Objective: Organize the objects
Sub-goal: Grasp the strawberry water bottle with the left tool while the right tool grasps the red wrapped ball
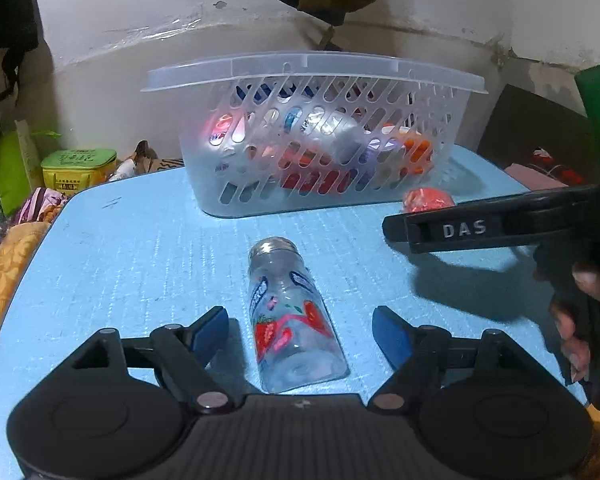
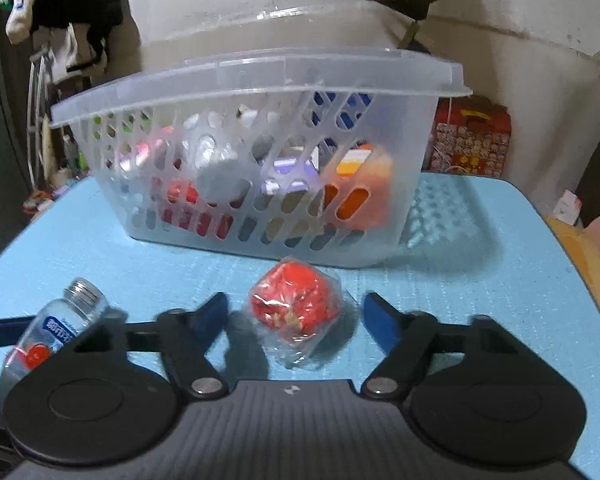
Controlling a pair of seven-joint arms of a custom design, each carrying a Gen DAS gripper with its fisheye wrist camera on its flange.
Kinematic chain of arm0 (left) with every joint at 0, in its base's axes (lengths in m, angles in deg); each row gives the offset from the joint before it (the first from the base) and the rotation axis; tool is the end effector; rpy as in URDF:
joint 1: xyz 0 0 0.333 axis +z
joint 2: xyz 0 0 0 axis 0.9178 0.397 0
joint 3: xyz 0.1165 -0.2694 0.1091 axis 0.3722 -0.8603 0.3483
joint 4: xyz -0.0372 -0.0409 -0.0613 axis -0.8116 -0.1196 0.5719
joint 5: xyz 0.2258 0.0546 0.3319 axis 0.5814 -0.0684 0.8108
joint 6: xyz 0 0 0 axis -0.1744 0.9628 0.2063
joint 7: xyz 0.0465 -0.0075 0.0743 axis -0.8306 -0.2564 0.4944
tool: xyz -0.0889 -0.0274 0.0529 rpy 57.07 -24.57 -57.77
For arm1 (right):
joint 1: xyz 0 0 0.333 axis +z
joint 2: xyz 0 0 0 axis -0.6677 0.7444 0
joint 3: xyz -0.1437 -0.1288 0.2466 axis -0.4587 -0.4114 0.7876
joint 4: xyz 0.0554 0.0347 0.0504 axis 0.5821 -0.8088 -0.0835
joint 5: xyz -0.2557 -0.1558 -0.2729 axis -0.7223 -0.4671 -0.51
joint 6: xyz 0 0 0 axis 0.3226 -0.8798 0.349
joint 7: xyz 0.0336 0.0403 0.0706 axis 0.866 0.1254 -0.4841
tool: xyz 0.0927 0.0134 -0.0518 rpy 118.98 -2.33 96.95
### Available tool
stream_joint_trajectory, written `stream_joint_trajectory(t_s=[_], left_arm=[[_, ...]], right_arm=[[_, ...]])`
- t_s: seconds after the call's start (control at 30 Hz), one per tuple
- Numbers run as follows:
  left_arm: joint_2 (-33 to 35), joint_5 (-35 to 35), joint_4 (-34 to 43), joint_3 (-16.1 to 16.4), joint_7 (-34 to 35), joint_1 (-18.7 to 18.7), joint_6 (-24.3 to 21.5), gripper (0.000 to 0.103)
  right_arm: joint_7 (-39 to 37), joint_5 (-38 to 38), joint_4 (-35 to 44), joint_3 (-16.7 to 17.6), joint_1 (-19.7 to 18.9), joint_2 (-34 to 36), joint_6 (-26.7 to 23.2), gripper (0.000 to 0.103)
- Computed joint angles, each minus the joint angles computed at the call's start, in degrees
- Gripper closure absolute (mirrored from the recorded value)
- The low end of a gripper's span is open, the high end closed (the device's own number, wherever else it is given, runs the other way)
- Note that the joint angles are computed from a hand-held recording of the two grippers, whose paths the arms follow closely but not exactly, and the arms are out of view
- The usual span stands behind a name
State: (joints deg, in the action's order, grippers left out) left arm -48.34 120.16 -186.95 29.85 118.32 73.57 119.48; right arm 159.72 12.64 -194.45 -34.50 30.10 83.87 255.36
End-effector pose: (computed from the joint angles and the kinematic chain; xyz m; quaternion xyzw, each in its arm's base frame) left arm 0.5630 -0.0834 0.2831 -0.5009 0.7478 -0.3640 0.2394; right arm 0.5773 0.3144 0.2531 -0.6344 0.6325 -0.3022 0.3260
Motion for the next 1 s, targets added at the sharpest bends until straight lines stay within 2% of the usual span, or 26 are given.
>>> stream_joint_trajectory(t_s=[0.1,0.13,0.23,0.27,0.37,0.4,0.47,0.57,0.63,0.8,1.0], left_arm=[[0.3,-0.8,0.1,0.3,0.7,-0.6,0.5,0.022],[0.5,-0.9,0.1,0.4,0.9,-0.6,0.8,0.027],[0.0,-3.2,-0.4,1.4,2.5,-2.0,1.2,0.057],[-0.2,-3.5,-0.4,1.4,2.6,-2.0,1.0,0.057],[-0.3,-7.4,-1.3,3.1,6.4,-4.6,2.1,0.057],[-0.4,-8.3,-1.5,3.3,7.3,-5.0,2.3,0.057],[-0.5,-9.4,-1.8,3.3,8.4,-5.3,2.6,0.057],[-0.6,-9.9,-1.9,2.7,8.9,-5.2,2.5,0.057],[-0.7,-10.4,-2.1,2.6,9.4,-5.5,2.7,0.057],[-1.4,-11.7,-3.2,2.5,10.8,-6.2,4.4,0.057],[-2.5,-10.7,-4.3,1.8,9.7,-5.5,6.1,0.057]], right_arm=[[0.0,-0.5,0.0,-0.9,0.9,0.6,-0.2,0.049],[-0.2,-0.6,-0.1,-0.9,1.0,0.5,0.0,0.051],[-2.2,-1.2,-1.5,4.4,-3.6,-3.1,3.2,0.052],[-3.1,-1.6,-2.2,6.3,-5.1,-4.2,4.7,0.052],[-6.4,0.5,-3.5,5.4,-3.3,-4.5,5.3,0.052],[-7.2,0.5,-4.2,6.5,-4.1,-5.5,6.1,0.052],[-7.8,-1.6,-6.3,11.8,-8.7,-9.3,9.1,0.052],[-9.1,-3.4,-9.7,16.4,-12.3,-13.1,12.8,0.052],[-8.6,-6.0,-12.0,20.5,-16.1,-15.5,15.0,0.052],[-8.2,-9.8,-15.5,27.6,-23.6,-18.9,18.0,0.052],[-5.2,-15.2,-19.3,35.6,-32.9,-21.6,22.2,0.052]])
